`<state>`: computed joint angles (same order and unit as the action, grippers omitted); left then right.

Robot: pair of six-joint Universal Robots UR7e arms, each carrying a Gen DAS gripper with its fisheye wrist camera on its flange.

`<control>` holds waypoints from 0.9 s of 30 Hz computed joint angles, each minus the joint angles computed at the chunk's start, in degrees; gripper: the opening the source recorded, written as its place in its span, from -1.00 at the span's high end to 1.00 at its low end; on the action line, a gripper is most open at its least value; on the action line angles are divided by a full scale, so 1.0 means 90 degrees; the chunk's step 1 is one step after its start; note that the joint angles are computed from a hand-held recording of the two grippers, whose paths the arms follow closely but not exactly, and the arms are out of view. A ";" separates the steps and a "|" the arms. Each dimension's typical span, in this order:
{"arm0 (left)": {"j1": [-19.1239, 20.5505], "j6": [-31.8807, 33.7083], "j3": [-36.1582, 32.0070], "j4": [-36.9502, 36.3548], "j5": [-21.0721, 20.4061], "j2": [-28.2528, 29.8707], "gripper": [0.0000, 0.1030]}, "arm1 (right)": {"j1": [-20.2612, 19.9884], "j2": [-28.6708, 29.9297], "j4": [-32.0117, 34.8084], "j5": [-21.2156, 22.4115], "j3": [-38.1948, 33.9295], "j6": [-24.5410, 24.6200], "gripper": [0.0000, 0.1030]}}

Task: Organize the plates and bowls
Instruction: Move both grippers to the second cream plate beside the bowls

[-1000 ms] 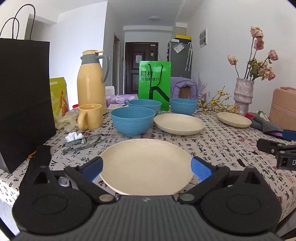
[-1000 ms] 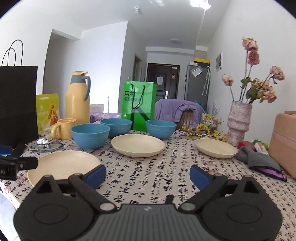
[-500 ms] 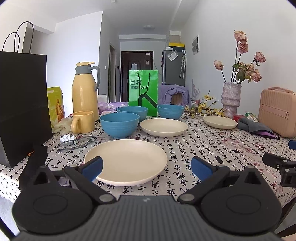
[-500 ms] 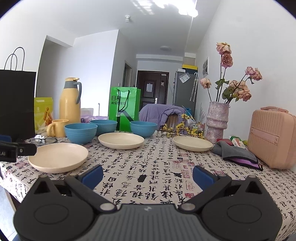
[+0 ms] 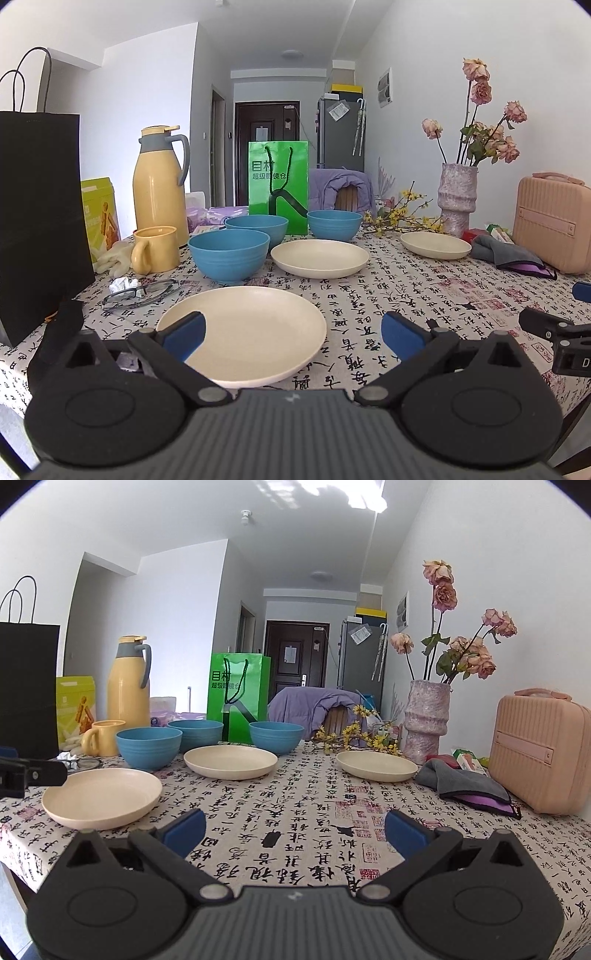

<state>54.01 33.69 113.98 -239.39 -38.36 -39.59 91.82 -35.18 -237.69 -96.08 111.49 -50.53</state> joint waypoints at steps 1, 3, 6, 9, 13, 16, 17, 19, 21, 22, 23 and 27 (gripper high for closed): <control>0.0034 -0.0010 -0.0074 0.0087 -0.0051 -0.0008 -1.00 | 0.0004 0.0011 0.0040 -0.0007 -0.0061 -0.0011 -1.00; 0.0104 -0.0023 -0.0254 0.0234 -0.0118 0.0008 -1.00 | 0.0024 0.0044 0.0147 -0.0073 -0.0232 -0.0010 -1.00; 0.0233 -0.0150 -0.0543 0.0590 -0.0214 0.0033 -1.00 | 0.0034 0.0078 0.0406 -0.0115 -0.0506 0.0055 -1.00; 0.0366 -0.0257 -0.0832 0.0936 -0.0303 0.0064 -1.00 | 0.0051 0.0156 0.0714 -0.0218 -0.0853 0.0134 -1.00; 0.0579 -0.0440 -0.1404 0.1641 -0.0379 0.0143 -1.00 | 0.0074 0.0221 0.1450 -0.0330 -0.1410 0.0406 -1.00; 0.0732 -0.0900 -0.1931 0.2553 -0.0352 0.0168 -1.00 | 0.0087 0.0258 0.2164 -0.0347 -0.1916 0.0654 -0.98; 0.0802 -0.1104 -0.2135 0.2827 -0.0427 0.0193 -1.00 | 0.0101 0.0294 0.2484 -0.0387 -0.2157 0.0716 -0.97; 0.0908 -0.1330 -0.2607 0.3273 -0.0460 0.0319 -1.00 | 0.0126 0.0426 0.2971 -0.0457 -0.2664 0.0742 -0.97; 0.1007 -0.1401 -0.3133 0.3633 -0.0507 0.0506 -1.00 | 0.0165 0.0610 0.3462 -0.0534 -0.3232 0.0690 -0.93; 0.1050 -0.1467 -0.3423 0.3850 -0.0475 0.0612 -0.99 | 0.0180 0.0722 0.3747 -0.0533 -0.3572 0.0671 -0.92; 0.1096 -0.1564 -0.3716 0.4098 -0.0459 0.0718 -0.97 | 0.0189 0.0819 0.4041 -0.0505 -0.3877 0.0660 -0.91; 0.1256 -0.1801 -0.4823 0.4776 -0.0327 0.1212 -0.87 | 0.0226 0.1305 0.5368 -0.0433 -0.5253 0.0797 -0.87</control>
<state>65.31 17.48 70.58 -196.40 -41.30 -28.68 93.85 -23.44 -189.38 -99.98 64.22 -43.35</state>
